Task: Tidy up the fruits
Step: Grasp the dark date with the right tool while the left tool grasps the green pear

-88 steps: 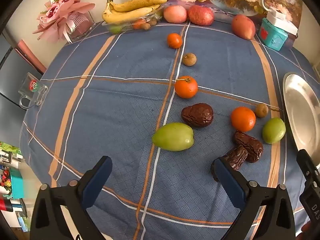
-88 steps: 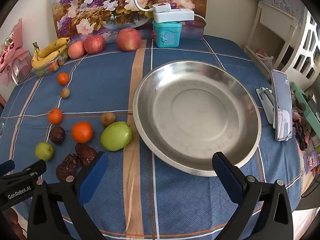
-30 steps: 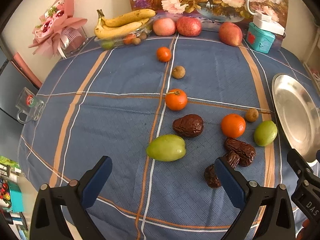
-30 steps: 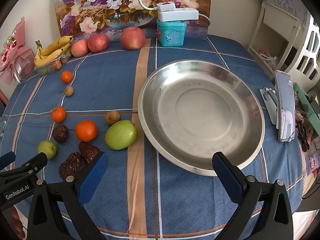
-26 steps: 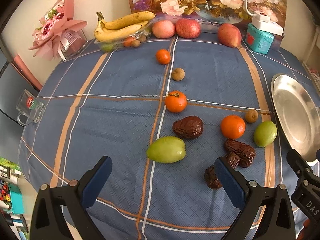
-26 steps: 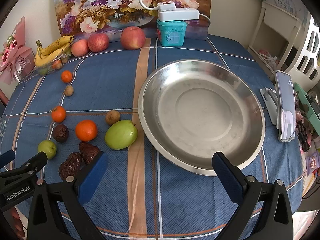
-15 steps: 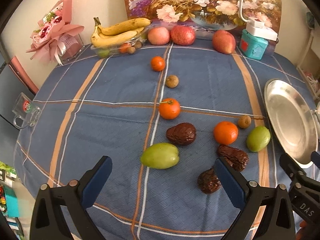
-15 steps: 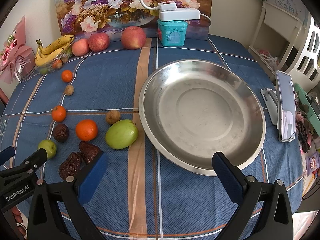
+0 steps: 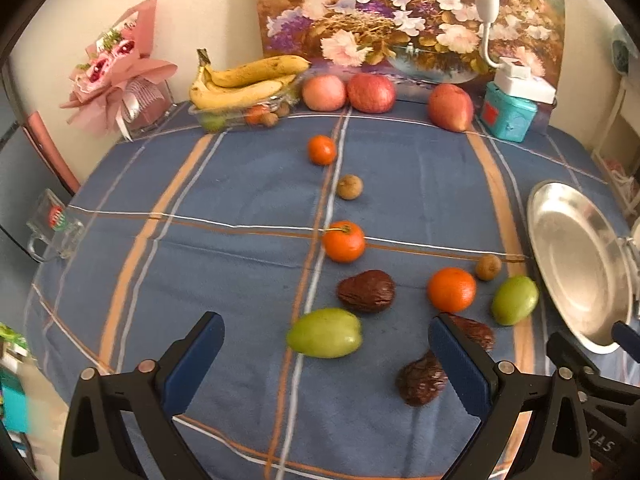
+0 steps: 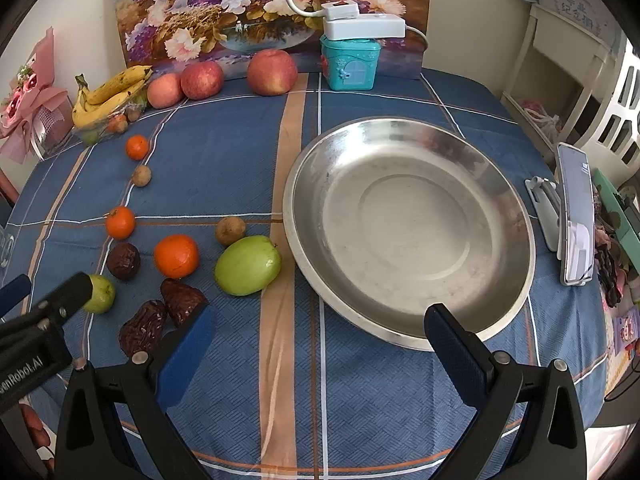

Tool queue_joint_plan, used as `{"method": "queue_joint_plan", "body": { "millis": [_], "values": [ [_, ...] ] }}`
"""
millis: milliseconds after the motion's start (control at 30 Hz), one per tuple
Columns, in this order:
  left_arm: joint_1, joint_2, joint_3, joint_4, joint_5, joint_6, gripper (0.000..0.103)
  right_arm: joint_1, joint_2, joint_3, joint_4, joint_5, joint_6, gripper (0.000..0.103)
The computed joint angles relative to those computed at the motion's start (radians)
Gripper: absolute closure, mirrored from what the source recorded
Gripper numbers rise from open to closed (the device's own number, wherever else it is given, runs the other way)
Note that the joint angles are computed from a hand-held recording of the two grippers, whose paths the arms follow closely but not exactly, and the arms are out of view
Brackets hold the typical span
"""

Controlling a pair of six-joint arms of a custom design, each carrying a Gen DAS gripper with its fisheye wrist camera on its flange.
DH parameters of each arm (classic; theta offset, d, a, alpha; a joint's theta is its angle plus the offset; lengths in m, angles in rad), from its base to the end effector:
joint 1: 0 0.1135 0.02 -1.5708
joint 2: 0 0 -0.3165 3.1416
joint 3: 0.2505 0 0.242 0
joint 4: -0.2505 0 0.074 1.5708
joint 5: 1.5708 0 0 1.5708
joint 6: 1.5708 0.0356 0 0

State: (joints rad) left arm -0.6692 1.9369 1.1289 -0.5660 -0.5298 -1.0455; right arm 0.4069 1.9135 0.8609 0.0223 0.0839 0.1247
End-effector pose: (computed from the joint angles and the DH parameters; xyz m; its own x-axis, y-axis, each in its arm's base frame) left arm 0.2928 -0.2087 0.1783 -0.7818 -0.3335 -0.5268 -0.4359 0.8965 0.0794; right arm 0.3235 0.1361 0.1438 -0.8255 -0.2208 -0.5195 -0.2541 0.9672 -0.0073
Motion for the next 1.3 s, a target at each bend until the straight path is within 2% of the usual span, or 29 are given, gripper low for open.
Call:
{"method": "queue_joint_plan", "body": {
  "millis": [67, 167, 333, 467, 500, 600, 633, 800, 900, 1000, 1100, 1133, 1233, 1300],
  "values": [
    [0.008, -0.016, -0.02, 0.013, 0.011, -0.004, 0.0, -0.004, 0.001, 0.009, -0.01, -0.011, -0.006, 0.0],
    [0.031, -0.06, -0.086, 0.105, 0.074, -0.006, 0.0, -0.007, 0.004, 0.019, -0.023, -0.047, -0.009, 0.0],
    [0.057, -0.072, -0.123, 0.157, 0.123, -0.033, 0.001, -0.011, 0.006, 0.023, -0.021, -0.164, 0.005, 0.0],
    [0.103, -0.087, -0.178, 0.234, 0.187, -0.066, 0.002, 0.025, 0.02, 0.034, -0.006, -0.159, 0.01, 0.001],
    [0.112, -0.086, -0.184, 0.244, 0.197, -0.074, 0.005, 0.031, 0.025, 0.04, -0.008, -0.159, 0.013, 0.003],
    [0.149, -0.069, -0.204, 0.296, 0.256, -0.087, 0.01, 0.042, 0.049, 0.064, -0.014, -0.181, 0.026, 0.023],
    [0.16, -0.064, -0.216, 0.319, 0.278, -0.091, 0.011, 0.045, 0.063, 0.077, -0.02, -0.196, 0.036, 0.026],
    [0.197, -0.015, -0.213, 0.336, 0.332, -0.099, 0.015, 0.062, 0.114, 0.116, -0.025, -0.247, 0.069, 0.038],
    [0.212, 0.01, -0.212, 0.362, 0.372, -0.092, 0.019, 0.068, 0.142, 0.14, -0.039, -0.27, 0.08, 0.04],
    [0.215, 0.034, -0.199, 0.358, 0.389, -0.085, 0.028, 0.08, 0.145, 0.137, -0.019, -0.272, 0.077, 0.046],
    [0.216, 0.048, -0.189, 0.361, 0.399, -0.069, 0.044, 0.084, 0.149, 0.138, -0.014, -0.268, 0.075, 0.054],
    [0.218, 0.049, -0.194, 0.379, 0.411, -0.066, 0.046, 0.082, 0.15, 0.138, -0.014, -0.274, 0.075, 0.055],
    [0.215, 0.05, -0.19, 0.377, 0.41, -0.064, 0.046, 0.074, 0.16, 0.144, -0.024, -0.295, 0.078, 0.061],
    [0.212, 0.054, -0.185, 0.373, 0.407, -0.065, 0.046, 0.066, 0.161, 0.142, -0.034, -0.313, 0.087, 0.062]
  ]
}}
